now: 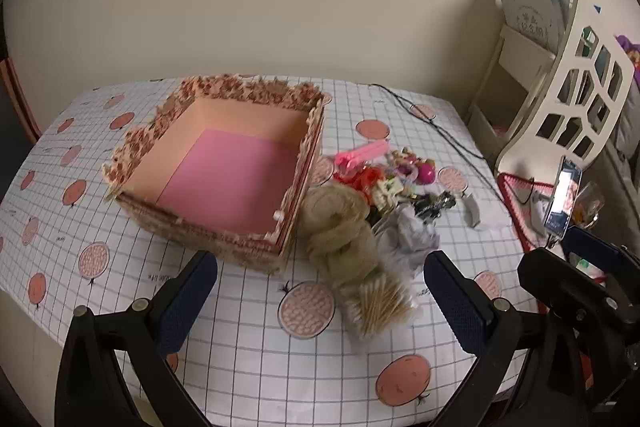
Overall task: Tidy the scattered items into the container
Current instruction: 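Move the right tool toward the grey paper while the left tool approaches the cream lace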
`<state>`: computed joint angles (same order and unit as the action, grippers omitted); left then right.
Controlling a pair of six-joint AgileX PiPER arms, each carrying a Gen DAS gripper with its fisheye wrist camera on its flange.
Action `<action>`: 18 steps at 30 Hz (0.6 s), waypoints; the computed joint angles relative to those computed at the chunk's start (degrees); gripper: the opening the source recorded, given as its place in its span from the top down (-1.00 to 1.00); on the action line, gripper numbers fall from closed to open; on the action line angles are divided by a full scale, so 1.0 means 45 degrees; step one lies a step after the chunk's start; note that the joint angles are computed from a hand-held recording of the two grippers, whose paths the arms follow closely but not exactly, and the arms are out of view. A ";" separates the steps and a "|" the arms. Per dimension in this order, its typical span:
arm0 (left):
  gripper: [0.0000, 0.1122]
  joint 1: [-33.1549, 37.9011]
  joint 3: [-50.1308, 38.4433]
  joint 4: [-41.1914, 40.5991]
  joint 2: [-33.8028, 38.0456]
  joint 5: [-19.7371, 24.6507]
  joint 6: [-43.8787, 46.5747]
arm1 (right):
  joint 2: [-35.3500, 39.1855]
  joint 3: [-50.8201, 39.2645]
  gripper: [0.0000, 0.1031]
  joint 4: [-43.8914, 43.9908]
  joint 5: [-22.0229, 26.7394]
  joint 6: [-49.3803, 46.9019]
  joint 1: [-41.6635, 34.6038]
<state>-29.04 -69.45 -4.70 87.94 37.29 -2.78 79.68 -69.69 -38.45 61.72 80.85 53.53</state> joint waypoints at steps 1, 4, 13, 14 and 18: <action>-0.83 0.0013 -0.0239 -0.0079 0.0116 0.0115 0.0073 | 0.0009 -0.0231 -1.00 0.0292 -0.0036 -0.0511 -0.0312; -0.83 0.0072 -0.1165 -0.0500 0.0591 0.0656 0.0426 | -0.0032 -0.0729 -1.00 0.1096 -0.0218 -0.1808 -0.1240; -0.83 0.0355 -0.3114 -0.2317 0.2214 0.1438 0.1569 | 0.0358 -0.1720 -1.00 0.2087 -0.0375 -0.4696 -0.2919; -0.83 0.0338 -0.3122 -0.2319 0.2288 0.1327 0.1562 | 0.0361 -0.1529 -1.00 0.2041 -0.0573 -0.4725 -0.3018; -0.83 0.0316 -0.3130 -0.2361 0.2918 0.1010 0.1587 | 0.0530 -0.0333 -1.00 0.2205 -0.1986 -0.4865 -0.3594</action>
<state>-27.62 -83.54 -15.33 101.07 41.83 4.36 82.07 -71.19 -28.52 52.79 58.96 37.36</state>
